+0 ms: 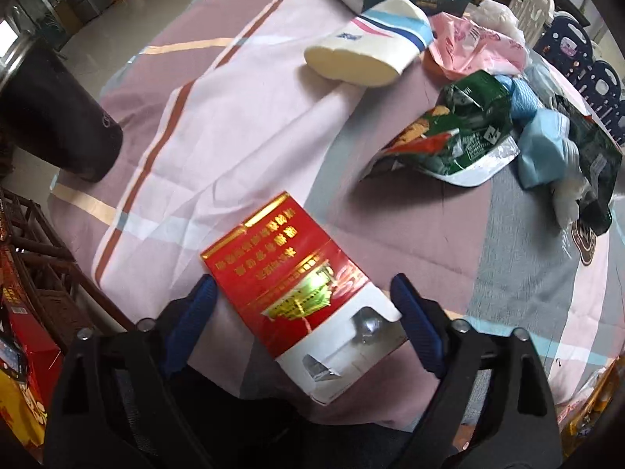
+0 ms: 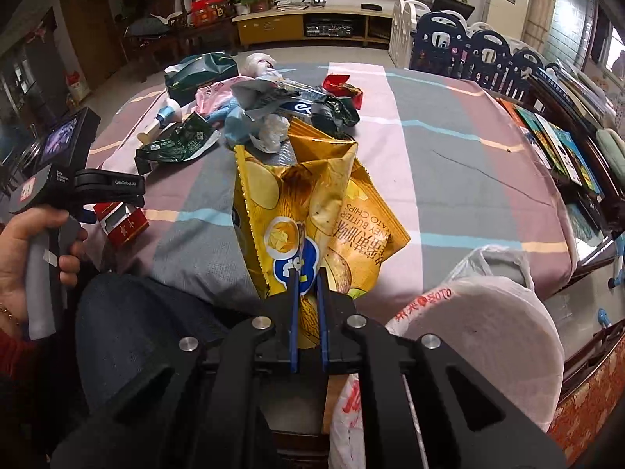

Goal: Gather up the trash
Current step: 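Carry both items over the wastebasket and open both tools to drop them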

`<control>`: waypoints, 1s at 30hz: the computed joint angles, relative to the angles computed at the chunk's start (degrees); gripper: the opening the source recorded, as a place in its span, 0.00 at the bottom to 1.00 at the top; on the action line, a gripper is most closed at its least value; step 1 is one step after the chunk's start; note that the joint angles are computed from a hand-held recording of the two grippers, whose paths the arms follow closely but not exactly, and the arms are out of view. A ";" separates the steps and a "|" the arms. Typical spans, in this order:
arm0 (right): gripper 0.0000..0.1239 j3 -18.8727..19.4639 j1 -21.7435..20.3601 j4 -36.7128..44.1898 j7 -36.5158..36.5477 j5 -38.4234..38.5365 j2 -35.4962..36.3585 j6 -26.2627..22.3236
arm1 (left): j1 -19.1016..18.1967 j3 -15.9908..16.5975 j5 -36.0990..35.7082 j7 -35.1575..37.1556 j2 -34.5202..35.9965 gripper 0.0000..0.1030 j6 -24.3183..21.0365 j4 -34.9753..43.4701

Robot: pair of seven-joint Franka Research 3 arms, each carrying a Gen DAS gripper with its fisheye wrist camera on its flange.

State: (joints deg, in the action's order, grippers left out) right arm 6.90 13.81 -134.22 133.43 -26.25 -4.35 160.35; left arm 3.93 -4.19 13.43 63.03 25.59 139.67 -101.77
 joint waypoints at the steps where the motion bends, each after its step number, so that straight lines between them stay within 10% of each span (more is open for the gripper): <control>1: 0.07 -0.05 -0.03 -0.48 0.10 0.08 -0.45 0.05 | -0.07 0.09 0.33 -0.10 -0.18 0.84 0.84 -0.58; 12: 0.07 1.24 -3.93 -3.25 4.69 -4.70 -6.49 0.67 | -0.31 -0.61 2.75 0.06 -10.18 0.75 17.21 -13.21; 19: 0.07 3.39 -9.20 -9.88 2.20 -2.80 -16.63 -5.45 | 0.85 -9.26 -18.10 23.63 -22.59 0.75 27.71 -25.07; 27: 0.10 0.67 -7.47 -17.15 -4.38 10.94 -17.05 -14.09 | -14.70 -4.83 -40.76 49.40 -35.04 0.75 29.65 -33.66; 30: 0.33 -1.17 -6.78 -17.43 -7.25 17.56 -16.41 -16.33 | -22.60 0.20 -51.12 59.79 -35.65 0.75 24.69 -32.58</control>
